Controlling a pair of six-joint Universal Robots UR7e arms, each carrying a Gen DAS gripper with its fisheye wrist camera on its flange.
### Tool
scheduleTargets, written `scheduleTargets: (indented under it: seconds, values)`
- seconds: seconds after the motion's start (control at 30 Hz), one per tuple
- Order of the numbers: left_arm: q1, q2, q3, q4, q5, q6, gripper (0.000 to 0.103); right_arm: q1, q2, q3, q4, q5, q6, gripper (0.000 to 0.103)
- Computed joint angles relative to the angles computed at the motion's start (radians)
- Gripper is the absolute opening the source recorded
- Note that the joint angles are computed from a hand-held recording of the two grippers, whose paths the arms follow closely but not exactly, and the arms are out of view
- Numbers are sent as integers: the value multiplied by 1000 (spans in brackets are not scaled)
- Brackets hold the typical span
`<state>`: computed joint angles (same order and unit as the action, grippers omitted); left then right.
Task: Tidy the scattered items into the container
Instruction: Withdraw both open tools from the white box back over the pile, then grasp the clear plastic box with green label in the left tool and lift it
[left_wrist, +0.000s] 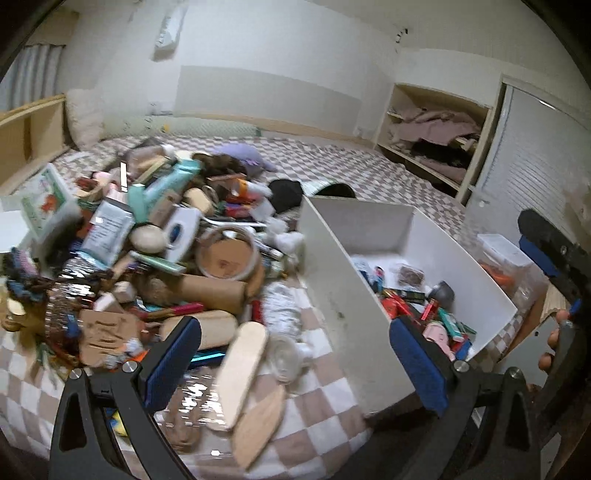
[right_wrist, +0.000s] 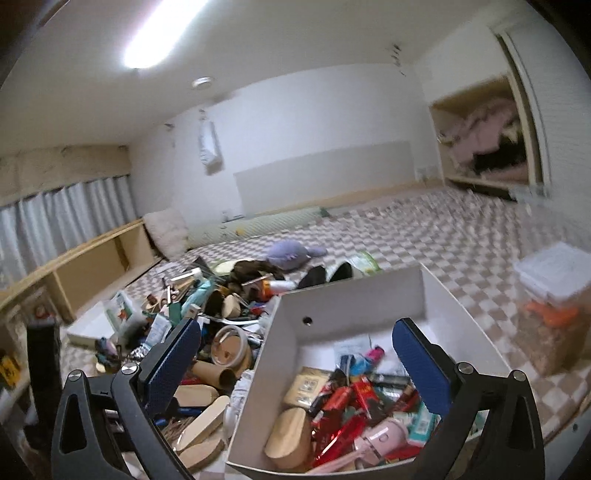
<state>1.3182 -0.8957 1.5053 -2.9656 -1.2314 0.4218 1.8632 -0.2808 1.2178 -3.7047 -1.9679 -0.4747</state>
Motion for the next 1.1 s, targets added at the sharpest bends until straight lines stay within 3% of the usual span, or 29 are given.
scheduleTargets:
  seconds: [0.07, 0.3, 0.53, 0.8, 1.1]
  values:
    - [13, -14, 1, -5, -19, 8, 103, 16, 25, -40, 17, -25, -33, 103]
    - [51, -51, -11, -4, -30, 23, 103, 47, 86, -151, 96, -42, -30, 103]
    - [96, -65, -69, 7, -16, 29, 102, 61, 135, -243, 213, 0, 6, 103]
    - [149, -29, -193, 45, -16, 26, 102, 79, 239, -425, 372, -13, -12, 103]
    - [179, 62, -383, 121, 38, -32, 102, 80, 408, -700, 546, -49, -38, 103]
